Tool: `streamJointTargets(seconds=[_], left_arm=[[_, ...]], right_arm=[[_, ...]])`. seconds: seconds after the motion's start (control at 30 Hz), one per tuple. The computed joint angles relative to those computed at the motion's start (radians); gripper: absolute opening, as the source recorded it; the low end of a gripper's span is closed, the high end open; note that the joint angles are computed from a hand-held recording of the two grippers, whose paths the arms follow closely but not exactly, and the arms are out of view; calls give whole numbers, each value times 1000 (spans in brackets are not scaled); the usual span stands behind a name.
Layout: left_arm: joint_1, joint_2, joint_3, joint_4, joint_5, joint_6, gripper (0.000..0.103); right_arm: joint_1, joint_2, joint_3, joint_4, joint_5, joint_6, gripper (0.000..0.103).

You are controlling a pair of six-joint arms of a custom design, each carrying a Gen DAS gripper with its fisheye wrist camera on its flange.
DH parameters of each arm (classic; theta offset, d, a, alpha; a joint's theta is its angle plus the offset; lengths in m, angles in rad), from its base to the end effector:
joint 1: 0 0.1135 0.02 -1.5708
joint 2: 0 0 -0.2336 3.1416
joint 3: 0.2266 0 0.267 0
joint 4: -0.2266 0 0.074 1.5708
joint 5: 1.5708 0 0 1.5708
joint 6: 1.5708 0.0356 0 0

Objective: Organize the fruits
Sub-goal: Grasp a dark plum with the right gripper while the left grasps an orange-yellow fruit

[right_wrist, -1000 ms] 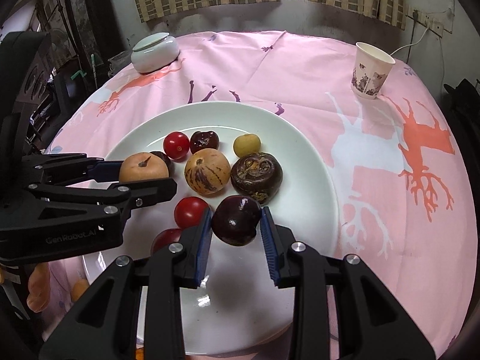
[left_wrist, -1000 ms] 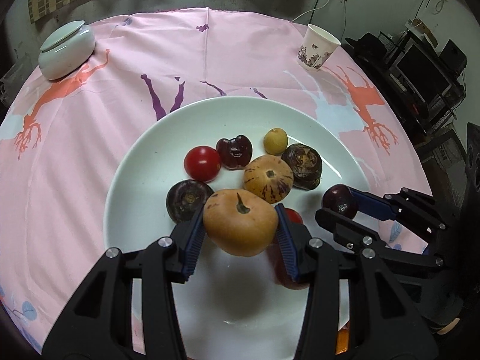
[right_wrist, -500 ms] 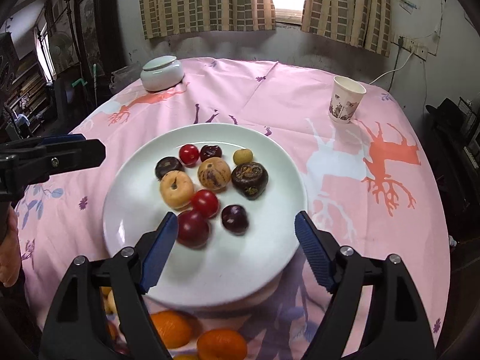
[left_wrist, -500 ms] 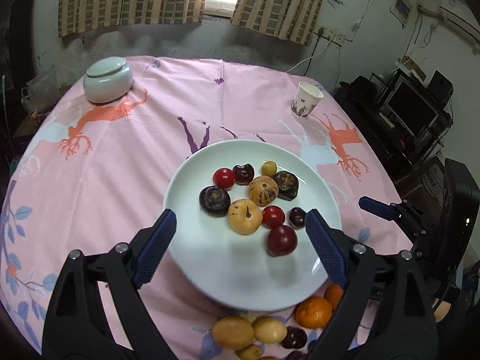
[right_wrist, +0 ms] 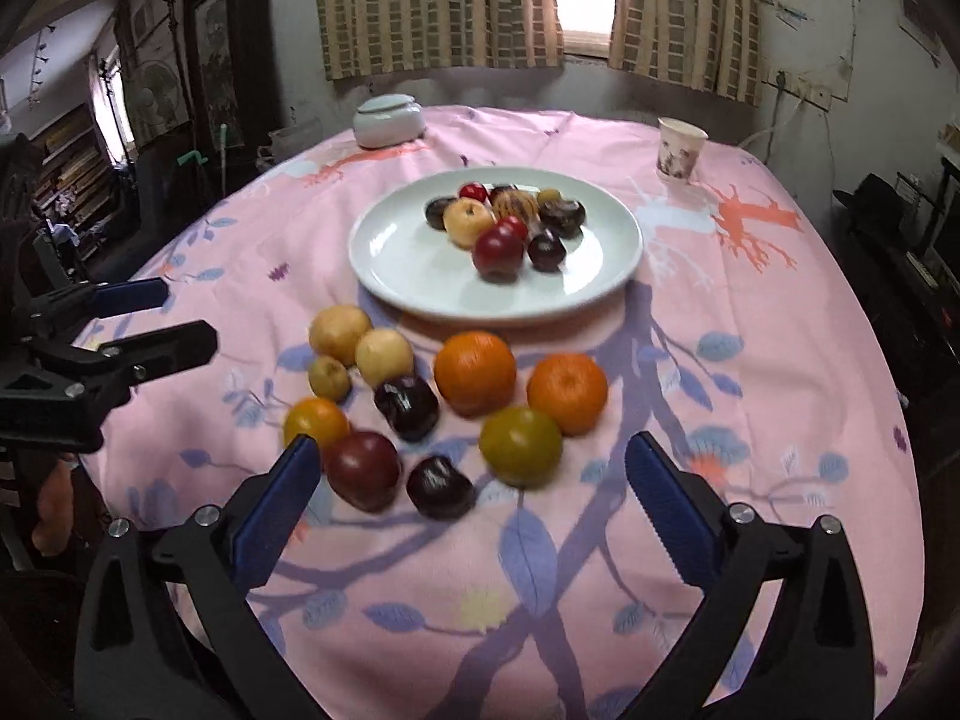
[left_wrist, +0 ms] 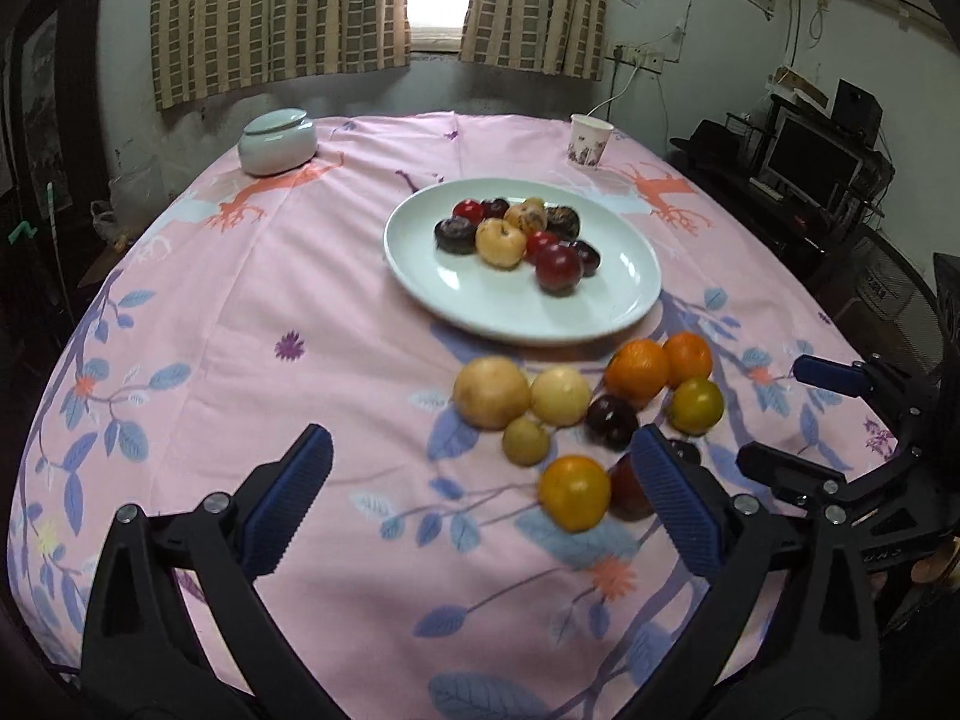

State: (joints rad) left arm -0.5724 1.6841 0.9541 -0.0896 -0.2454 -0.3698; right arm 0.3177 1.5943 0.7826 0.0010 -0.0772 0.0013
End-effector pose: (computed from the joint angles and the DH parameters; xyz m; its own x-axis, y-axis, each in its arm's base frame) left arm 0.3026 -0.1847 0.1375 -0.7124 0.0419 -0.7006 0.1379 0.9871 -0.0811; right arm 0.3065 0.1037 0.1202 -0.6890 -0.2252 -0.6889 -0.3610 0.9308 0.0568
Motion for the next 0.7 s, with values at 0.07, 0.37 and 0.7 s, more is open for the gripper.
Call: streamJointTargets(seconds=[0.07, 0.37, 0.7], left_arm=[[11, 9, -30, 7, 14, -27, 101], [21, -3, -86, 17, 42, -60, 101], [-4, 96, -10, -39, 69, -44, 101]], right_arm=[[-9, 13, -35, 15, -14, 32, 102], [-15, 105, -17, 58, -131, 70, 54], [-2, 264, 131, 18, -131, 41, 32]])
